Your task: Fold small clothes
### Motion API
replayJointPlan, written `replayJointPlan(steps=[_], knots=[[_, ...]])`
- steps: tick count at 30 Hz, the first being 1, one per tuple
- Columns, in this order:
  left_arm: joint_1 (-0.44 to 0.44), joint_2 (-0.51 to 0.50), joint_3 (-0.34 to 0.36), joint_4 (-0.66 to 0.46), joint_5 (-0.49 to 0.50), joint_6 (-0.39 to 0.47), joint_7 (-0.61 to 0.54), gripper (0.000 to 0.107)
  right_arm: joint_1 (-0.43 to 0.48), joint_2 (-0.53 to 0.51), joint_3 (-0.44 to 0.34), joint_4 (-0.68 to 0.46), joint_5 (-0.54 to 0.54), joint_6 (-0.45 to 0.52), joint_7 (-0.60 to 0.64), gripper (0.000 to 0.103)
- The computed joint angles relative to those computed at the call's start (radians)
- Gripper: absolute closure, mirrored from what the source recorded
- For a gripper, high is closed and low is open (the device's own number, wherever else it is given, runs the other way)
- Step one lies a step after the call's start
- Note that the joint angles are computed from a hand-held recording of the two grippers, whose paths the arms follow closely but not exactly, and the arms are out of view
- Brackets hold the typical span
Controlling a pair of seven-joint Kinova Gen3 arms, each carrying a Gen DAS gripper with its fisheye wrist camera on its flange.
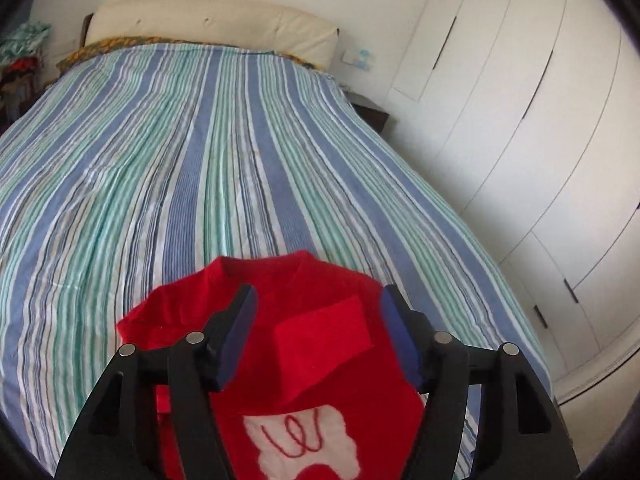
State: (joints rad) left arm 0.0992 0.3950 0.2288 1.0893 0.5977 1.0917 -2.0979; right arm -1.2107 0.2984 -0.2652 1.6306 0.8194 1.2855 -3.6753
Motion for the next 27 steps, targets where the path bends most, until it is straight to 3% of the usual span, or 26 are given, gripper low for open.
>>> replayJointPlan(steps=[3, 7, 14, 21, 22, 23, 24, 27], knots=[[-0.028, 0.000, -0.044, 0.052, -0.040, -0.024, 0.020, 0.041, -0.013, -0.012, -0.002, 0.014, 0.014, 0.010, -0.035, 0.020], [-0.069, -0.030, -0.095, 0.178, -0.135, -0.122, 0.000, 0.046, -0.003, -0.030, -0.011, 0.044, 0.024, -0.015, -0.071, 0.020], [-0.048, -0.063, -0.087, 0.395, -0.292, -0.241, -0.154, 0.046, 0.027, -0.037, -0.022, 0.059, 0.023, -0.055, -0.074, 0.020], [0.063, -0.019, -0.113, 0.448, -0.376, -0.441, 0.059, 0.046, 0.028, -0.013, -0.014, 0.028, -0.014, -0.040, -0.016, 0.020], [0.063, -0.015, -0.114, 0.453, -0.369, -0.468, 0.080, 0.050, 0.027, -0.011, -0.012, 0.027, -0.019, -0.037, -0.015, 0.020], [0.059, -0.008, -0.109, 0.450, -0.378, -0.478, 0.103, 0.081, 0.026, -0.011, -0.009, 0.027, -0.023, -0.036, -0.015, 0.020], [0.068, 0.007, -0.122, 0.443, -0.395, -0.472, 0.130, 0.103, 0.027, -0.011, -0.007, 0.028, -0.027, -0.038, -0.016, 0.020], [0.019, -0.005, -0.099, 0.512, -0.373, -0.536, 0.153, 0.101, 0.030, -0.013, -0.003, 0.035, -0.036, -0.046, -0.025, 0.020]])
